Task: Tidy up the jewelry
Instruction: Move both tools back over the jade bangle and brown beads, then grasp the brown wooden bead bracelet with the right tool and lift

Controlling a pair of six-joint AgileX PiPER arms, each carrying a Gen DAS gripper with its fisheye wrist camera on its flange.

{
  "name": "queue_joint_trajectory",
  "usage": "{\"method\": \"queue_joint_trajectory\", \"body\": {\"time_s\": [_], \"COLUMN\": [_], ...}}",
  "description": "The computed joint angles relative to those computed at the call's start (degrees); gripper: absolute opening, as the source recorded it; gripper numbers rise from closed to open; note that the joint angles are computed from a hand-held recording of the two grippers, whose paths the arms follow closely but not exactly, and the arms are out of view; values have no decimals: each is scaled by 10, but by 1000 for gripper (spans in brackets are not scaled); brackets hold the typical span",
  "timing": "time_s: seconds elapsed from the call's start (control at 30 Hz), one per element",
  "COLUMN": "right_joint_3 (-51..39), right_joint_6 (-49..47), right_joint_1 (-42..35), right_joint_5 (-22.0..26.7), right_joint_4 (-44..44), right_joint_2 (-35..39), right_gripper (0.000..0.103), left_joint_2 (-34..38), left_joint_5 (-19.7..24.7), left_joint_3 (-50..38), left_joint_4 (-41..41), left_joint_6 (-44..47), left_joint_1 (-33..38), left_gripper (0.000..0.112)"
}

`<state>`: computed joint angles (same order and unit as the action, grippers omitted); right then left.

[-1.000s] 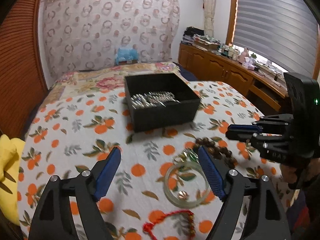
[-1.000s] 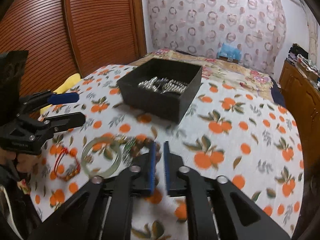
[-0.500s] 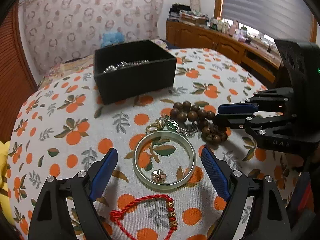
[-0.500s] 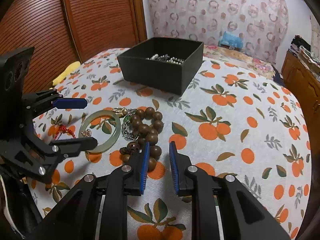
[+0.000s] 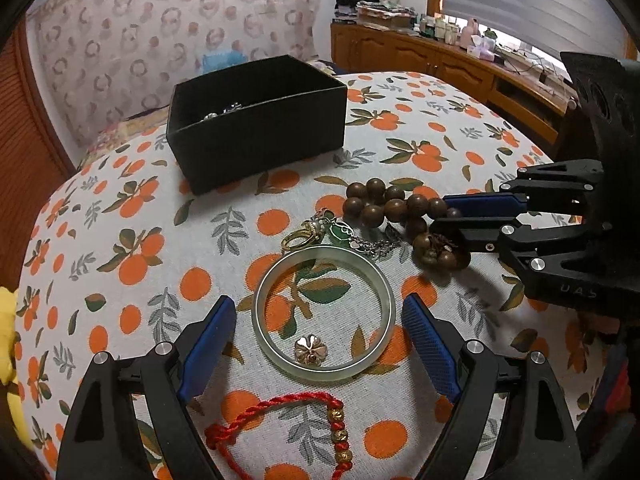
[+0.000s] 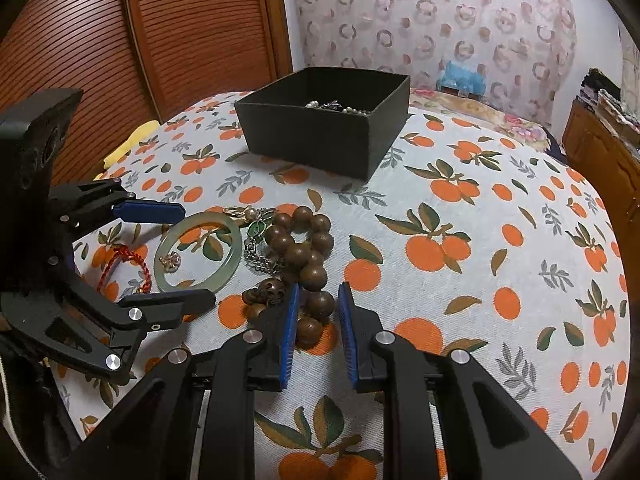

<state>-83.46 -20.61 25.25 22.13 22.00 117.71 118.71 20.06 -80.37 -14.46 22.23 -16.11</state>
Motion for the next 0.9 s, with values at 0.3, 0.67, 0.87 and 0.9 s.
{"method": "queue_joint_trajectory", "body": {"time_s": [0.3,0.67,0.87,0.9], "right_joint_3": [0,-16,-48,-55], "right_joint_6": [8,49,65,53], "right_joint_1": [2,6,5,2], "right_joint_5": [-2,7,27,32], "right_joint_4": [-8,-54,-78,-65], "right_joint_2": [1,7,24,28], "right_gripper": [21,21,21,21], "left_joint_2": [-27,-92,-97,-97], "left_joint_5": [-43,-84,-87,-86], "left_joint_3": [42,109,118,118], "left_joint_4": [-29,-244,-297,-303], "left_joint_6": [28,218,267,273], "left_joint_1": [-1,22,28,29], "left_gripper": [69,69,69,69]}}
